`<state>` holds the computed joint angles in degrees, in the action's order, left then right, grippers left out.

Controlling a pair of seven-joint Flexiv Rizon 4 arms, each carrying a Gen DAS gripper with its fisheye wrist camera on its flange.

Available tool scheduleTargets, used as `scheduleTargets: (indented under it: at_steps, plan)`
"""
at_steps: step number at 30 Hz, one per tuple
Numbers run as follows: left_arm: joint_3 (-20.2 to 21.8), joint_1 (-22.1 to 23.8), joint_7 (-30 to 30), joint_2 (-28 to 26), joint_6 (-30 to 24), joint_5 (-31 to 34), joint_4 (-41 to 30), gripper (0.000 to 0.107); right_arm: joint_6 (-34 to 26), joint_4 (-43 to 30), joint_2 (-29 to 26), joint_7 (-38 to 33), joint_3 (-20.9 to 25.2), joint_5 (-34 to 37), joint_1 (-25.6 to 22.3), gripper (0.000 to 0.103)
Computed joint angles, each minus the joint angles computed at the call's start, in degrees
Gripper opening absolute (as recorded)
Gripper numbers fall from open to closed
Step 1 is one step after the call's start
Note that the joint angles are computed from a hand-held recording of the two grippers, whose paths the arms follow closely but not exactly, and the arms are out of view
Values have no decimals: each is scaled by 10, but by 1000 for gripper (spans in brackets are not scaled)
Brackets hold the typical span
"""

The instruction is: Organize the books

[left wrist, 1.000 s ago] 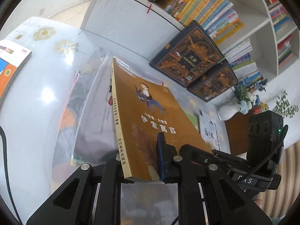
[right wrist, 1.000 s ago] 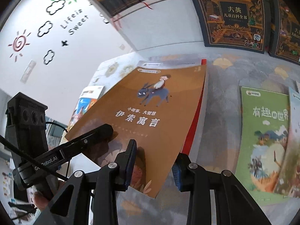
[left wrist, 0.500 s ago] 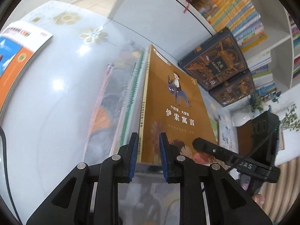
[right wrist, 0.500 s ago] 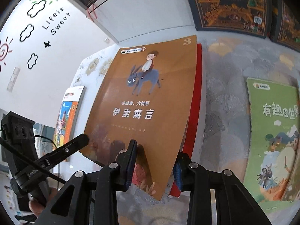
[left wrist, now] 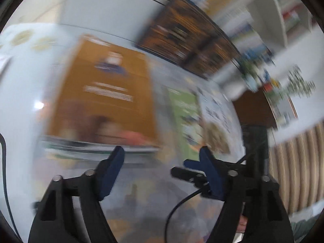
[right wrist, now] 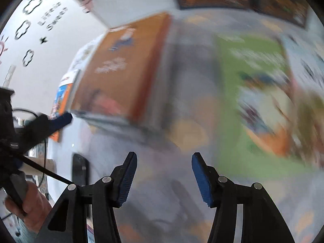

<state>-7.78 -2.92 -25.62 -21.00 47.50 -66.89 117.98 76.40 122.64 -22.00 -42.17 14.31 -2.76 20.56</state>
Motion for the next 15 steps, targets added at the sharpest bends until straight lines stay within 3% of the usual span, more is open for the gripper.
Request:
scheduleTargets:
  at_steps: [4,7,10,13,14,15]
  plan:
    - [-16,-41,-20,1,19,51,3,75,34,116,84,73,-57,-33,12,54]
    - [-33,-73,-48,-11,45,69,-4,75,73,207,145,169,-133,-131,6,54]
    - [-51,-110,-98,-43,96,91,-29,74,76,253,181,251,-184,-223,-33,55]
    - [-68,-129,-146,-75,147,112,-52,71,104,269,181,243,-200,-249,-88,49]
    - [-71,-140,-172,-90,176,123,-60,65,107,265,175,222,-191,-232,-101,46]
    - [-74,-146,-192,-102,191,135,-68,52,114,257,165,190,-177,-209,-118,42]
